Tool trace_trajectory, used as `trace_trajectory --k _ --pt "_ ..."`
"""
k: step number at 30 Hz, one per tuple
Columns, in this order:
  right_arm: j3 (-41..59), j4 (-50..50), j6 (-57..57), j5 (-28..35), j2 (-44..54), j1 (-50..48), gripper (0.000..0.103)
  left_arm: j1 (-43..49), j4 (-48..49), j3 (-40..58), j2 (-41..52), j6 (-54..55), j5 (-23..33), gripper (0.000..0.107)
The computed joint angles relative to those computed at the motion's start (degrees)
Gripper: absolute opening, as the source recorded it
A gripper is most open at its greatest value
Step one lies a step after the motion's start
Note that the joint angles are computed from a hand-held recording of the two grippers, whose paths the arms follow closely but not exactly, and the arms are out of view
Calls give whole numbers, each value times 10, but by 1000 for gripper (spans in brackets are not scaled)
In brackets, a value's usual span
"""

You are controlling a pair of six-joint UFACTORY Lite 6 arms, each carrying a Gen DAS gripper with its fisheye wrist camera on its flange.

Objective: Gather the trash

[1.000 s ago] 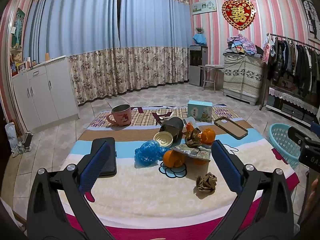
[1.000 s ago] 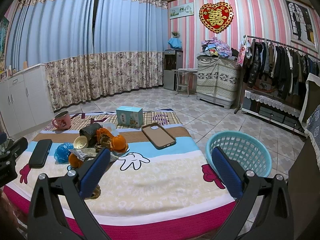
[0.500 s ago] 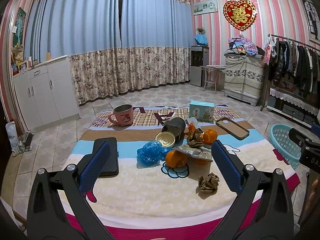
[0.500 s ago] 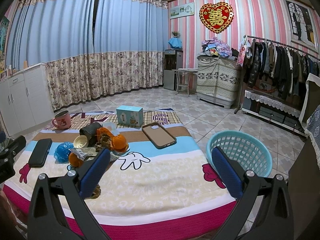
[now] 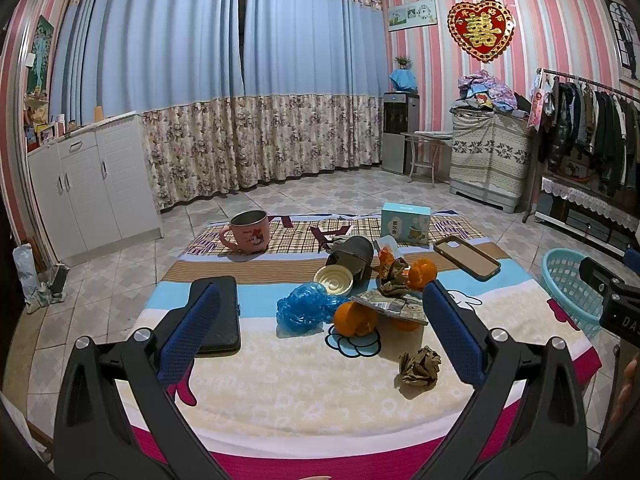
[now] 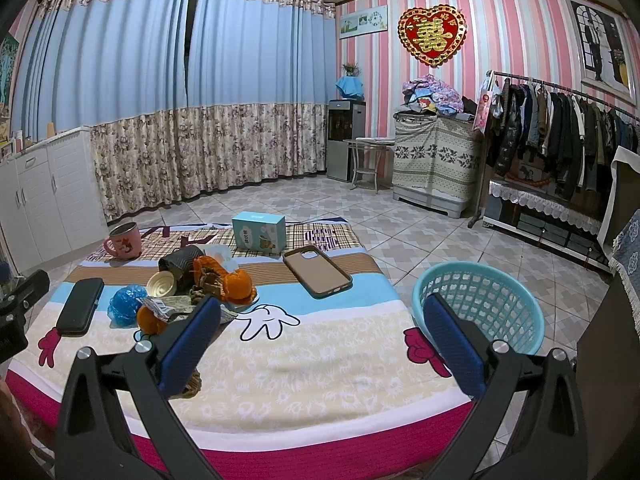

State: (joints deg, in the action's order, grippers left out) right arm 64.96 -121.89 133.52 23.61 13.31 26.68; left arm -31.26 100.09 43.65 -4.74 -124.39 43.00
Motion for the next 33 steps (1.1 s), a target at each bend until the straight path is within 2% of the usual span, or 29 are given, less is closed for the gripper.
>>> trace_trajectory --k 33 --pt "2 -8 11 5 14 2 99 31 -18 3 6 15 -14 98"
